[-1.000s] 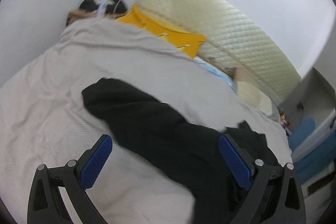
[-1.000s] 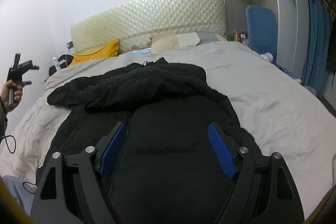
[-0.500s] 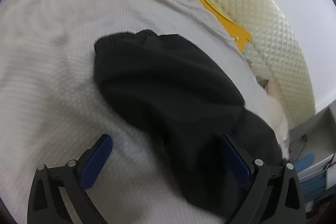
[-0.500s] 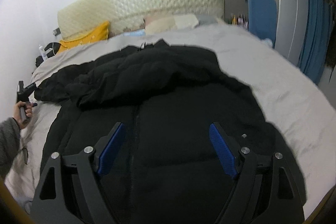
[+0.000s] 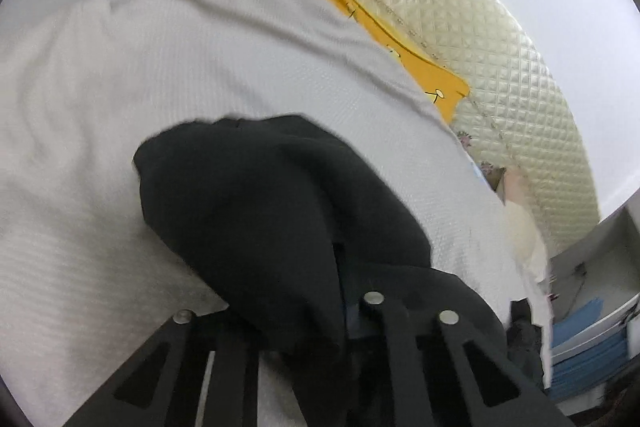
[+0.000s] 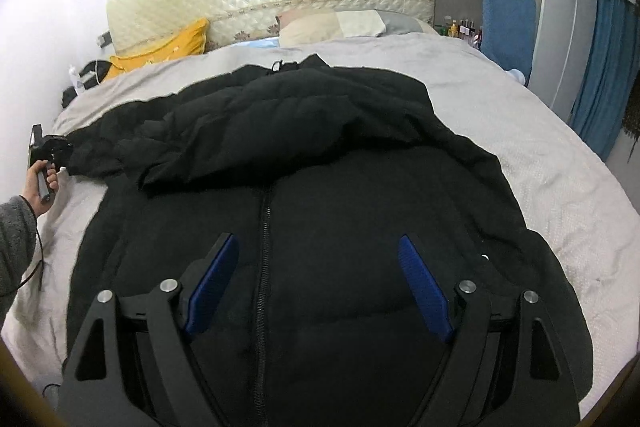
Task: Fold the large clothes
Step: 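Lift the sleeve with the left tool and fold it over the jacket front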
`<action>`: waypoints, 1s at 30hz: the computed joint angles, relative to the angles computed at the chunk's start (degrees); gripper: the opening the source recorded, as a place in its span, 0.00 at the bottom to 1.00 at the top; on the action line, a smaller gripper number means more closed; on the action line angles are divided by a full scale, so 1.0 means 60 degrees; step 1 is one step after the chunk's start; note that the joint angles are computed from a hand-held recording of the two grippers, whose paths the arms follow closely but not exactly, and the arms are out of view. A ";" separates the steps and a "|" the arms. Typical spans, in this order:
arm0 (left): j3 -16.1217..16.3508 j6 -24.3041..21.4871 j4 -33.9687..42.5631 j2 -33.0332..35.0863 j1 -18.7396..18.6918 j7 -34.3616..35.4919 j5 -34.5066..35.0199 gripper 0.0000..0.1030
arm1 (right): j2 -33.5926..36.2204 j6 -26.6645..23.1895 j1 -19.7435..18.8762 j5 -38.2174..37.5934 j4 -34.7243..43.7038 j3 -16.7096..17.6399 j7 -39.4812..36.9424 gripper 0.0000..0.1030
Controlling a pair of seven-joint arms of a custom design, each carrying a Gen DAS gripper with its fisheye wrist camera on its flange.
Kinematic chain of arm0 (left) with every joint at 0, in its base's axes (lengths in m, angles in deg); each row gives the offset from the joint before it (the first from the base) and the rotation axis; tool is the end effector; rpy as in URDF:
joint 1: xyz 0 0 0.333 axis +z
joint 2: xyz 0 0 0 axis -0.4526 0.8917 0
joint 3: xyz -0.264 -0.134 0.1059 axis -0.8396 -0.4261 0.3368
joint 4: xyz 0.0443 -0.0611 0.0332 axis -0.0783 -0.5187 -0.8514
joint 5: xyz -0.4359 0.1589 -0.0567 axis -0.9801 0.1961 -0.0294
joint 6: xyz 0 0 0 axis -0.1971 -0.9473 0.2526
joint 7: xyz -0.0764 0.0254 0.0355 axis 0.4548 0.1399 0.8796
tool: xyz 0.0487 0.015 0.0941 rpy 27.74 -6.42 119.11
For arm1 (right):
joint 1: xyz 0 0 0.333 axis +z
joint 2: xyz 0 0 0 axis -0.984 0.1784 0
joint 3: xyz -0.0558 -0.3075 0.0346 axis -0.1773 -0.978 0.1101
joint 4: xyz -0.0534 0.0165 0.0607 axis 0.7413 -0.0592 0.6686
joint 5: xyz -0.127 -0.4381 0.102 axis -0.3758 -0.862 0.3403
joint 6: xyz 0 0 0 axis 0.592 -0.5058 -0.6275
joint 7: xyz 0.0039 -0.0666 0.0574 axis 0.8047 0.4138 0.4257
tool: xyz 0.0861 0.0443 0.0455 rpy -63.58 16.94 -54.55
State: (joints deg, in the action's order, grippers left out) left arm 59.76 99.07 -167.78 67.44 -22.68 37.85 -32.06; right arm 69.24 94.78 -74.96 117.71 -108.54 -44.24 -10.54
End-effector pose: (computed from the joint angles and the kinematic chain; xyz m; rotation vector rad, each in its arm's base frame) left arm 0.6307 -0.0425 0.4450 -2.4940 0.6527 -0.9529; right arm 0.5926 0.0118 0.5284 -1.9174 1.4526 -0.5287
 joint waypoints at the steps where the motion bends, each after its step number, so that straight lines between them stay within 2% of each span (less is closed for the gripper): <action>1: -0.0038 -0.0378 0.0008 -0.0206 -0.0050 0.0170 -0.0111 0.11 | -0.0091 0.0033 0.0026 0.0083 -0.0051 -0.0038 -0.0109 0.80; 7: -0.0478 -0.2154 -0.0082 -0.1604 -0.0220 0.0164 0.0134 0.08 | -0.0561 -0.0614 0.0269 0.1167 -0.0169 -0.0528 -0.1585 0.80; 10: -0.0727 -0.2970 0.0095 -0.2071 -0.0342 0.0287 0.0208 0.07 | -0.0812 -0.0673 0.0315 0.1567 -0.0336 -0.0647 -0.2469 0.80; 14: -0.1035 -0.4090 0.0619 -0.2407 -0.0642 0.0581 0.0175 0.06 | -0.0901 -0.1311 0.0157 0.1830 -0.0270 -0.0759 -0.2615 0.80; 16: -0.1226 -0.4755 0.1148 -0.2326 -0.0804 0.0852 0.0260 0.06 | -0.0935 -0.1618 0.0120 0.1990 -0.0211 -0.0815 -0.2781 0.81; 25: -0.1820 -0.7190 0.3303 -0.1678 -0.1767 0.2183 0.0541 0.05 | -0.1269 -0.1734 -0.0063 0.2559 -0.0413 -0.1022 -0.3678 0.86; 29: -0.2034 -0.7899 0.4243 -0.1224 -0.2201 0.2177 0.0880 0.05 | -0.1423 -0.1959 -0.0074 0.3177 -0.0429 -0.1272 -0.4242 0.98; 30: -0.2074 -0.8097 0.4486 -0.1073 -0.2308 0.2210 0.0985 0.05 | -0.1489 -0.1963 -0.0069 0.3377 -0.0462 -0.1346 -0.4431 0.99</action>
